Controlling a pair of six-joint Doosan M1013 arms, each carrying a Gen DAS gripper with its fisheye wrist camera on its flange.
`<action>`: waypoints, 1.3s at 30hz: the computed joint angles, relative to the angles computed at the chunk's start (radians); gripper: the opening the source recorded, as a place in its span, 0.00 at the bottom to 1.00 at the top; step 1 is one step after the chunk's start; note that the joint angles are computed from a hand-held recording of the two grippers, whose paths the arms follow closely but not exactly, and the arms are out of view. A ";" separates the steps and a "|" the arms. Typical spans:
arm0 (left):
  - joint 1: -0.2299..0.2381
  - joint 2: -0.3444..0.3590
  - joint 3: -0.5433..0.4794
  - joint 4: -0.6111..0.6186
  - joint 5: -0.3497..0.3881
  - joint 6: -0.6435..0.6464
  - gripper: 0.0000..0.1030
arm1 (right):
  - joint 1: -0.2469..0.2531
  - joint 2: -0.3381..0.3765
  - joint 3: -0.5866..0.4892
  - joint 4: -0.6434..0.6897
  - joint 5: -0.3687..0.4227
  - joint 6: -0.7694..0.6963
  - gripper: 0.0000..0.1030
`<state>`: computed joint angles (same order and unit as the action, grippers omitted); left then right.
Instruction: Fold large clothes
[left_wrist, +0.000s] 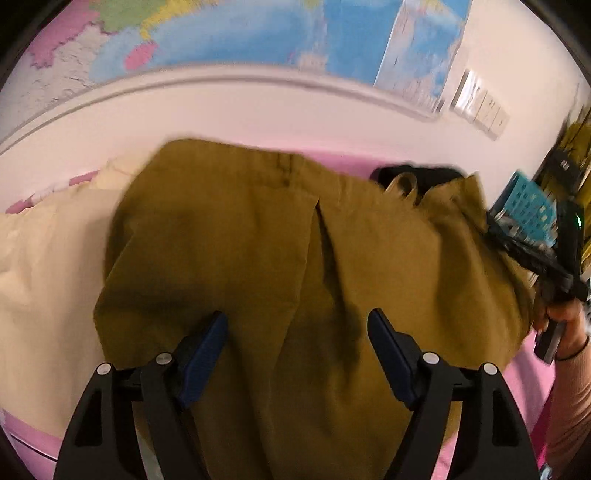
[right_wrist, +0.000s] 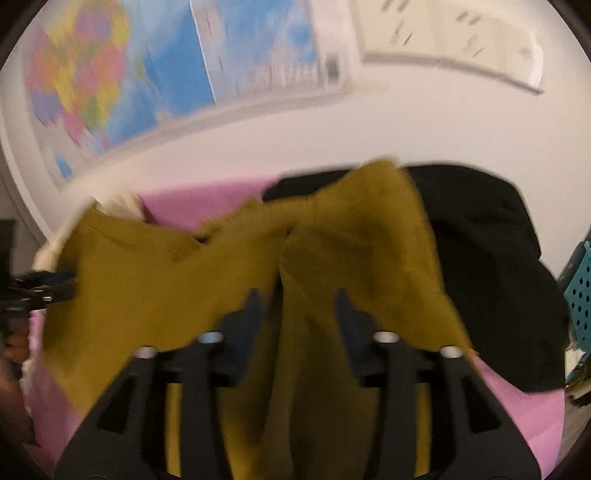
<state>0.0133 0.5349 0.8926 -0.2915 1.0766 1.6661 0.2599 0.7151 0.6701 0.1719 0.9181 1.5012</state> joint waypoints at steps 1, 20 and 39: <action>0.005 -0.019 0.028 -0.020 -0.031 0.017 0.79 | -0.011 -0.039 0.062 0.047 -0.047 -0.029 0.57; 0.006 -0.159 0.319 -0.041 -0.170 -0.054 0.43 | -0.118 -0.261 0.476 0.456 -0.129 -0.237 0.16; -0.026 -0.254 0.361 0.056 -0.136 -0.036 0.67 | -0.088 -0.370 0.556 -0.061 -0.264 0.126 0.50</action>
<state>-0.0128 0.2811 1.2532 -0.2357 0.9405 1.6298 0.1721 0.3456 1.2266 0.1106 0.6542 1.6268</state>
